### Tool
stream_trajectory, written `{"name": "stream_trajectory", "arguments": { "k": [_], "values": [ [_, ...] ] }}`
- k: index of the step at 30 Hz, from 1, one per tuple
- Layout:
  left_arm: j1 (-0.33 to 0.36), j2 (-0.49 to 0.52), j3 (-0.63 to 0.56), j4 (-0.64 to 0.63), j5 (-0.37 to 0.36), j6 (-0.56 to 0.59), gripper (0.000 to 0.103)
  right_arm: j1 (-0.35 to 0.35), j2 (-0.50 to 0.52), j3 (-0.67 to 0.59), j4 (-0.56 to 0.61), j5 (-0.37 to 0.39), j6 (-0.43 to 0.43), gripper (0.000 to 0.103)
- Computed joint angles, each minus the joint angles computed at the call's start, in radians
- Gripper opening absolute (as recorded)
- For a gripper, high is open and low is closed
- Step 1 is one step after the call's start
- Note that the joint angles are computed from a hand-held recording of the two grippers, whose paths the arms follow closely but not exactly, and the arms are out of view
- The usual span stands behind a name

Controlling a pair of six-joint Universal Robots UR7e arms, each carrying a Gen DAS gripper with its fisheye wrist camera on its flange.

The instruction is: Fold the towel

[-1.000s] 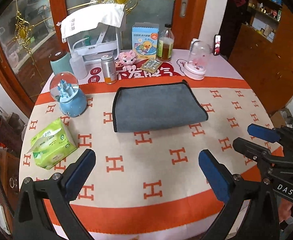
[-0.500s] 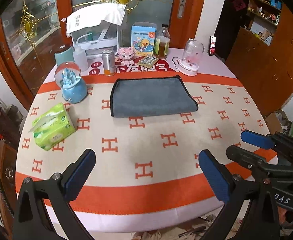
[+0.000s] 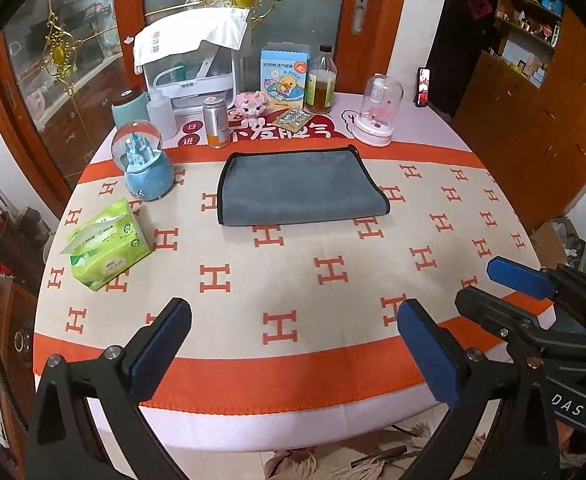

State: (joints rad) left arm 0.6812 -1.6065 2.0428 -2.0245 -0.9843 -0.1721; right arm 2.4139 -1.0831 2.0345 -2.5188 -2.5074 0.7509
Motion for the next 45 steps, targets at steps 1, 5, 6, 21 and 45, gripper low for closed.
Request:
{"name": "stream_trajectory", "arguments": {
  "k": [1,5,6,21,45],
  "values": [
    [0.000,0.000,0.000,0.004,-0.001,-0.003,0.102,0.002,-0.003,0.003,0.002,0.000,0.005,0.050],
    [-0.001,-0.001,0.000,0.022,-0.008,-0.028,0.102,0.006,-0.007,0.010,-0.004,0.010,0.005,0.050],
    [-0.002,-0.001,0.000,0.025,-0.010,-0.032,0.102,0.009,-0.006,0.008,-0.002,0.009,0.002,0.050],
    [-0.014,-0.009,0.017,0.008,-0.004,-0.024,0.102,0.012,-0.016,0.009,0.046,-0.009,0.065,0.050],
    [0.022,0.013,-0.009,0.008,-0.025,0.005,0.102,-0.003,-0.003,-0.007,0.059,-0.010,0.071,0.050]
  ]
}}
